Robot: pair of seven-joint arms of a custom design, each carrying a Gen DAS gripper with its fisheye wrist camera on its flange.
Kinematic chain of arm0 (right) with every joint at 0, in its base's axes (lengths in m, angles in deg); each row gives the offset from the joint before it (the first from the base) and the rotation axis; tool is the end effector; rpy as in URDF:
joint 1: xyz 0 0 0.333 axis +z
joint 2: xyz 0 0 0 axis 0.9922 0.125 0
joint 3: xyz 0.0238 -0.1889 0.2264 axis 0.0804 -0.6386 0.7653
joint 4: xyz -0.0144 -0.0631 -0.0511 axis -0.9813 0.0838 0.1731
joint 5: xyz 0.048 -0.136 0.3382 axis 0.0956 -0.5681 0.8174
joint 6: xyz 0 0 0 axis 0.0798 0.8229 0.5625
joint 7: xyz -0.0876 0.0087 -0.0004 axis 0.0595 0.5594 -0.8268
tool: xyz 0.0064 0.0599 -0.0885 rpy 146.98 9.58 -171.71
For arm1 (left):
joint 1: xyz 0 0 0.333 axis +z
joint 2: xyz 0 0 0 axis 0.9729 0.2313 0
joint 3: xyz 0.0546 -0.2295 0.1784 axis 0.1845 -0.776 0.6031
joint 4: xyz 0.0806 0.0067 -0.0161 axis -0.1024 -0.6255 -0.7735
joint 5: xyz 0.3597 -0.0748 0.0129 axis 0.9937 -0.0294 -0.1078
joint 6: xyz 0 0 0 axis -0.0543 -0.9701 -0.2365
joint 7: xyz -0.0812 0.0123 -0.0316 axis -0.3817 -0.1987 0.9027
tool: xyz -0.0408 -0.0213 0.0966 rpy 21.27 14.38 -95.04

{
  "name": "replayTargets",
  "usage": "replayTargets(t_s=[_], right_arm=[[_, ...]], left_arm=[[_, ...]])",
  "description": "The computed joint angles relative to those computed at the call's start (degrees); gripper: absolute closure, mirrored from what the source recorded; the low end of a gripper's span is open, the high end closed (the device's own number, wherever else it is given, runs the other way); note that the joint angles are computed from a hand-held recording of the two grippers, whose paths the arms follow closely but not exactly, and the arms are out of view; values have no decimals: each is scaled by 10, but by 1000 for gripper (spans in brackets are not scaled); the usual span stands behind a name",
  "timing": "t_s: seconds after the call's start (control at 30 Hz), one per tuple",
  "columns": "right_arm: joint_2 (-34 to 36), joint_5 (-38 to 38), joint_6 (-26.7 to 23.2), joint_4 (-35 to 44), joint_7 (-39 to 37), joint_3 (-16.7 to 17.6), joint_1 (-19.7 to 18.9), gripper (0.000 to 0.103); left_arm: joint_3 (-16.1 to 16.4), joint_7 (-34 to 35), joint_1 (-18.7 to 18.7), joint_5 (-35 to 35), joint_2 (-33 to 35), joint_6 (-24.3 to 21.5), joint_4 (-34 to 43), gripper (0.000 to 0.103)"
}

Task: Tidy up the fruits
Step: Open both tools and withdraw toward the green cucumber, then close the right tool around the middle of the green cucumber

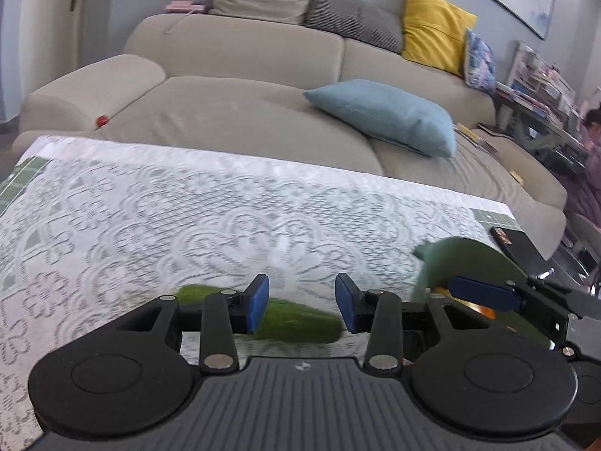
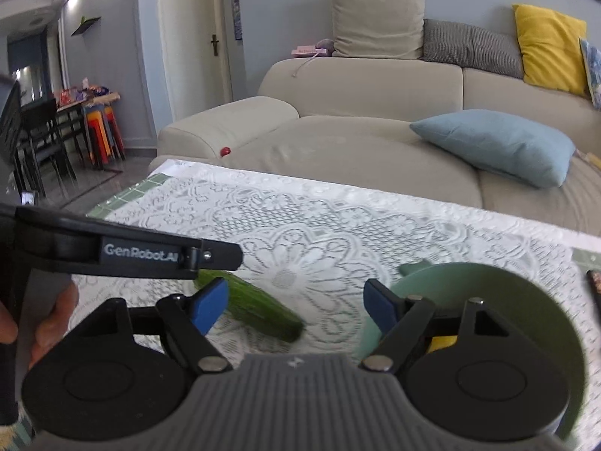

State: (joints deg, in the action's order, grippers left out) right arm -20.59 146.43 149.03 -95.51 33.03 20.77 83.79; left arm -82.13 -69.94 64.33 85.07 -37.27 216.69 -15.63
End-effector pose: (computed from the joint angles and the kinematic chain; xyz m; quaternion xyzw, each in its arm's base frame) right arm 0.6682 0.0646 0.4934 -0.7930 0.3698 -0.1334 0.4655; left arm 0.6136 -0.2247 0.5004 -0.7292 0.5308 -0.3301 0.2784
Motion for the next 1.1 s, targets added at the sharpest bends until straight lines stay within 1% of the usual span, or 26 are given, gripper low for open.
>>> replayTargets(t_s=[0.03,0.17,0.27,0.33,0.37,0.43,0.5,0.57,0.67,0.77,0.83,0.87,0.93,0.97,1.1], right_arm=[[-2,4,8,-6,4,3,4,23],[-8,31,67,-34,8,13,24,19],[-7,48,95,-46,14,17,33,18],[-5,60,117,-55,10,21,38,17],[-2,62,126,-57,13,22,41,17],[2,68,137,-61,20,24,44,12],[4,82,151,-67,18,28,44,9],[3,108,173,-74,-17,36,44,8],[1,141,186,-80,-53,42,42,7],[-10,196,195,-92,-102,48,41,7],[-16,219,192,-100,-121,47,45,7],[-19,227,193,-105,-122,45,49,7],[-21,221,195,-112,-98,38,58,7],[-22,219,197,-115,-85,36,62,7],[-20,221,220,-123,-50,32,75,7]], left_arm=[[4,-11,2,5,-9,6,-15,54],[12,-49,13,29,-32,26,-53,52],[17,-79,20,61,-40,42,-73,46],[22,-106,24,89,-45,55,-86,39],[23,-119,26,101,-46,60,-90,37],[27,-150,30,131,-44,76,-97,31],[30,-175,35,150,-41,87,-102,29],[33,-205,38,170,-39,96,-107,28],[31,-216,47,159,-33,106,-112,28],[40,-261,44,193,-31,117,-114,28],[36,-253,48,185,-30,117,-116,28],[37,-257,47,192,-29,115,-116,28],[43,-286,41,229,-29,110,-115,28],[43,-289,44,236,-28,114,-115,28],[48,-305,59,261,-23,177,-116,29]])
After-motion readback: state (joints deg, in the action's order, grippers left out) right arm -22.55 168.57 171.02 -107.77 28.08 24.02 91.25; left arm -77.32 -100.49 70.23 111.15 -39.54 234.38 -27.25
